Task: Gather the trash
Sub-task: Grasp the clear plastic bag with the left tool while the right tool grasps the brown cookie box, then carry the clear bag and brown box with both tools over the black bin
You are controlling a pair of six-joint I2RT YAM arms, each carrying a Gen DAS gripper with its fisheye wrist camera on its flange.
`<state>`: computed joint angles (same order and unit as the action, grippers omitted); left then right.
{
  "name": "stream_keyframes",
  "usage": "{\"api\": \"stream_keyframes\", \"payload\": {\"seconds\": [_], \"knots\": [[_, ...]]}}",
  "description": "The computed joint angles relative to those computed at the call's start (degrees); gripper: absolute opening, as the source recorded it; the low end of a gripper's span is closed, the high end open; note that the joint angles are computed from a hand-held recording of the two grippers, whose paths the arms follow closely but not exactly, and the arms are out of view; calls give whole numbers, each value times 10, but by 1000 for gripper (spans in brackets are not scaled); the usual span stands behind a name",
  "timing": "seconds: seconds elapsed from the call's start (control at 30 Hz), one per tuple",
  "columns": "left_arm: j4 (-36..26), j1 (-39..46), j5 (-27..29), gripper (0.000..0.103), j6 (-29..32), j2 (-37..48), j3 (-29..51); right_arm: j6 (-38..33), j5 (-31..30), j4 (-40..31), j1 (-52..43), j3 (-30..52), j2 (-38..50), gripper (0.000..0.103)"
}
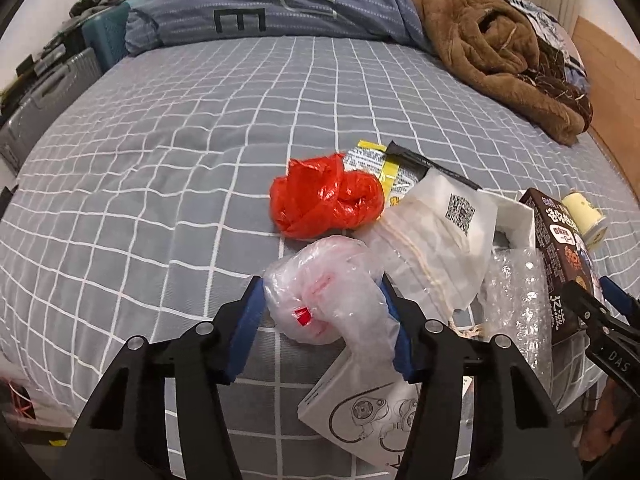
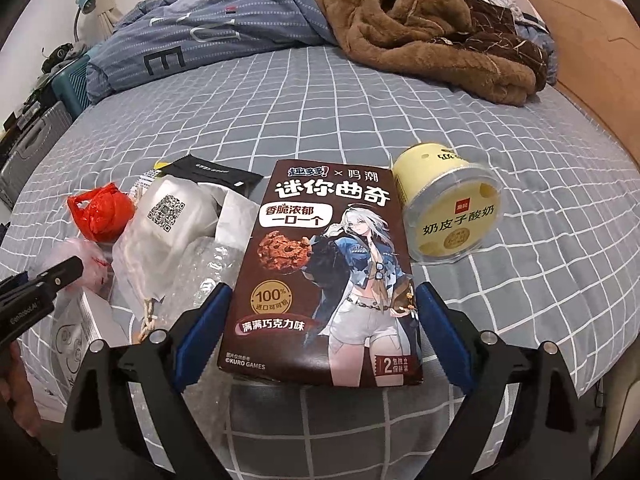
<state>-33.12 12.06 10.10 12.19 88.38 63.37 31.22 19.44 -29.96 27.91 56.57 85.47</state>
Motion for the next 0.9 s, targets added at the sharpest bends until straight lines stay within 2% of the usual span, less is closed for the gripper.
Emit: {"api": "stream_keyframes", "payload": {"seconds": [0.6,0.9], "knots": [[-16,20,33,54,8,-82,-19,-5,39,0,23,-17,-73,88],[-56,44,56,54,28,-144,-28,-4,58,-30,49,-22,-127,88]]}}
